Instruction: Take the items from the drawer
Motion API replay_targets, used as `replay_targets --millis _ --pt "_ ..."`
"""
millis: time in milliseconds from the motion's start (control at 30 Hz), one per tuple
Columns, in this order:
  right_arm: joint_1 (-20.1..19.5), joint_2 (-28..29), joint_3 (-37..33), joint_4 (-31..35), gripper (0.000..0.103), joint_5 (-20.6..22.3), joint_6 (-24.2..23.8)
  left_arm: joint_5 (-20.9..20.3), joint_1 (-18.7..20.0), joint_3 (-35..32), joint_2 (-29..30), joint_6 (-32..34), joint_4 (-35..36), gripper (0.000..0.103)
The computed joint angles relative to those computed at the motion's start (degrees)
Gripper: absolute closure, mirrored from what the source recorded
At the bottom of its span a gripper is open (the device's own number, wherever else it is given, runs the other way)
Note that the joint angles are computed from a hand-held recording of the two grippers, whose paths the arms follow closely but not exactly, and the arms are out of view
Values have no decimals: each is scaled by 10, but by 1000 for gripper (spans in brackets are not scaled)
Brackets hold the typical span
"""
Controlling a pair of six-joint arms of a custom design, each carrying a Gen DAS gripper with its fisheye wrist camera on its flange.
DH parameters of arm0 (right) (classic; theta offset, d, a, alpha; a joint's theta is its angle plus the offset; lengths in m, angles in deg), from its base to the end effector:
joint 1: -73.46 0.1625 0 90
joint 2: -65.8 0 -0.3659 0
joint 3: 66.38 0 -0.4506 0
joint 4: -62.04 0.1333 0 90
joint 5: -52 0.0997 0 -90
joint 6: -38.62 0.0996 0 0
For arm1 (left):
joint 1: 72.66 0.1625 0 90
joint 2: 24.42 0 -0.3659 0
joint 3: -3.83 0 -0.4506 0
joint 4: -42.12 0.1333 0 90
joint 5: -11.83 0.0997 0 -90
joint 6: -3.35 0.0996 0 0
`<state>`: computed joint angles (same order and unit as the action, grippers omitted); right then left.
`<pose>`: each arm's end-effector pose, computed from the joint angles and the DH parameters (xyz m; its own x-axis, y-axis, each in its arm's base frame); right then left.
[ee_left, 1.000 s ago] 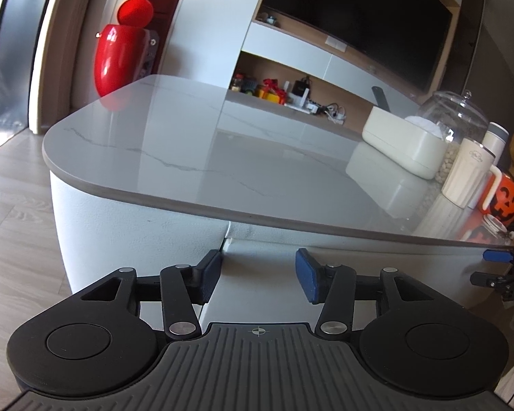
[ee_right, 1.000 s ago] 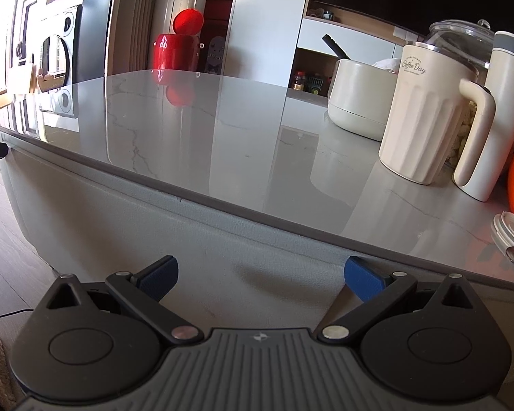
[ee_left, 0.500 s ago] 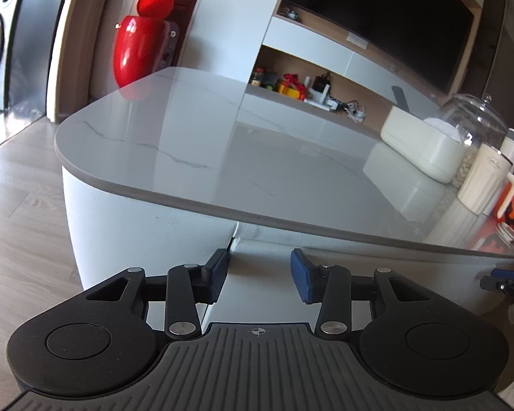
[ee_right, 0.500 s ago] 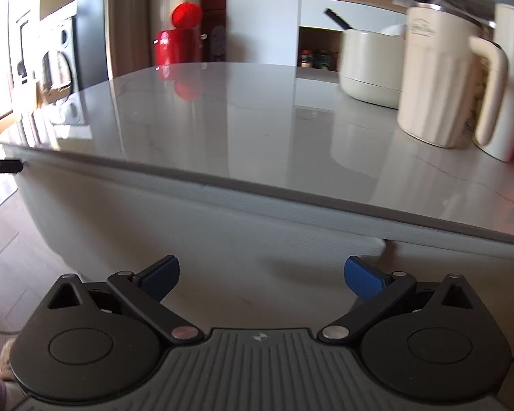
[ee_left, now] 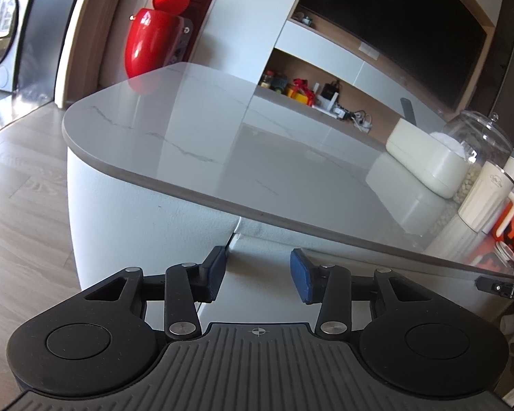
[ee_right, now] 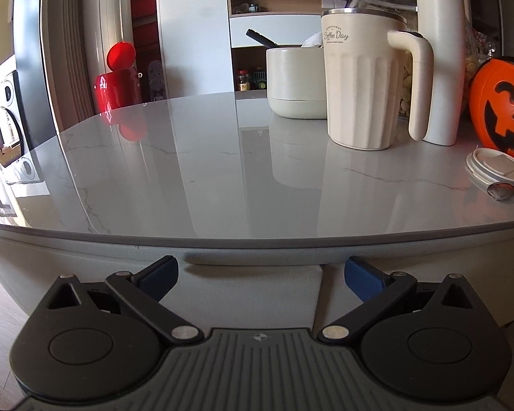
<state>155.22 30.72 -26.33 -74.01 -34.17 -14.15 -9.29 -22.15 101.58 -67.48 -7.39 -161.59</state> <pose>0.0111 -0.8997 0.3244 -0.6873 -0.5337 0.4927 -0.7259 0.5306 -0.4377 -0.2133 -0.6145 0.1116 -0.8339 -0.4553 -0.3120 0.1750 0.3180 -0.9318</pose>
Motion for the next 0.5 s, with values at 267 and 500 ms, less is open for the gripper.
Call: replay_targets --millis 267,500 --pt "3 -9 41 -48 0 -8 -29 3 -1 1 -3 12 10 57" --pt "-3 -32 61 -18 0 -7 -85 -16 2 2 -6 51 21 49"
